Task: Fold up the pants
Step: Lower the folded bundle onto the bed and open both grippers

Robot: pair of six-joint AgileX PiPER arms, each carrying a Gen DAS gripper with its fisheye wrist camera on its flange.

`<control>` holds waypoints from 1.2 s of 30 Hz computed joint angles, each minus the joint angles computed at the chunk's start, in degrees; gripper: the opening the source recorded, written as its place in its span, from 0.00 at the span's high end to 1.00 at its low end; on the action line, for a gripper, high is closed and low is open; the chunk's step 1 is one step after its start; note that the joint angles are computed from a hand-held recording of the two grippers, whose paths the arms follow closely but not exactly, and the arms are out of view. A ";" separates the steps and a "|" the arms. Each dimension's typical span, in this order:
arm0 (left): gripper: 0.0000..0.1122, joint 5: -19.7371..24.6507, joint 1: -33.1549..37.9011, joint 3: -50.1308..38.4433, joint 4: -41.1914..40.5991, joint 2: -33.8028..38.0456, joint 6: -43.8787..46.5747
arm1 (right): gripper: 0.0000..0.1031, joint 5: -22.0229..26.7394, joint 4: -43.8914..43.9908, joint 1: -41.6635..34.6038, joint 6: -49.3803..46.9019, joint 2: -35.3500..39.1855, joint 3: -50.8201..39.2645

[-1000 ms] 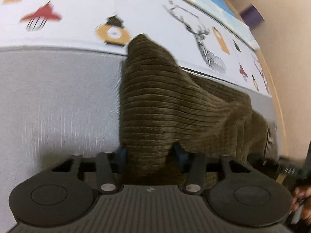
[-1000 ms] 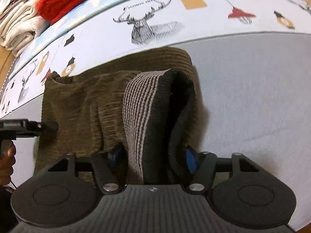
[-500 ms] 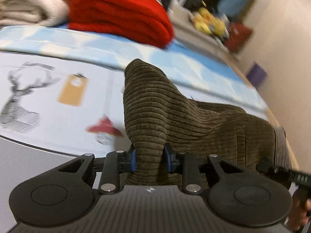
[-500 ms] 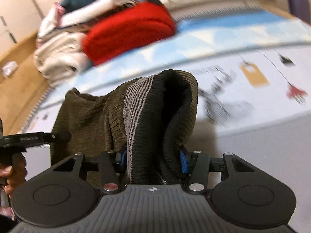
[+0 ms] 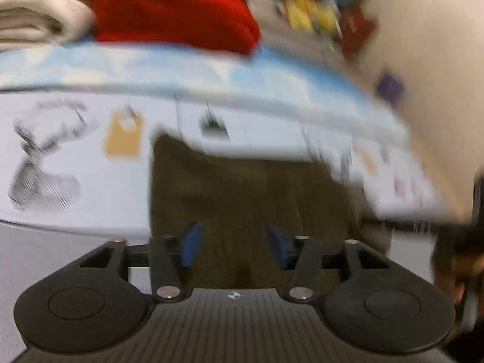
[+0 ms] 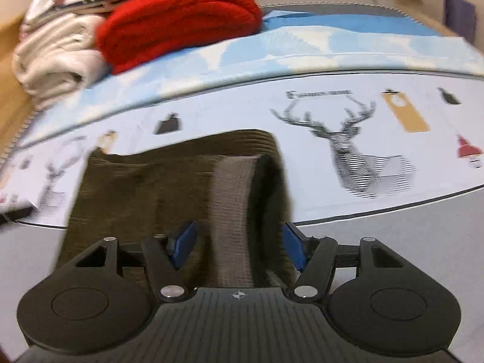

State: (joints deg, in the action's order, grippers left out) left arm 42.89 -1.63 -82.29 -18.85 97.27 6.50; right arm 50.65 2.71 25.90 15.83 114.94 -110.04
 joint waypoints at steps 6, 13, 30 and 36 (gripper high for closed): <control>0.43 4.38 -7.70 -0.06 19.08 1.17 -12.24 | 0.31 3.60 -3.49 0.14 3.06 1.05 -0.19; 0.40 6.41 -16.19 1.95 26.51 0.29 -9.17 | 0.22 6.90 -2.83 -0.47 -0.20 0.57 0.95; 0.15 18.57 -45.20 10.54 73.30 -21.60 -61.06 | 0.11 -13.11 -44.86 14.92 32.67 -35.24 36.30; 0.09 24.34 -47.50 11.26 72.40 -20.78 -78.41 | 0.11 -9.91 -45.63 17.59 47.17 -36.47 38.04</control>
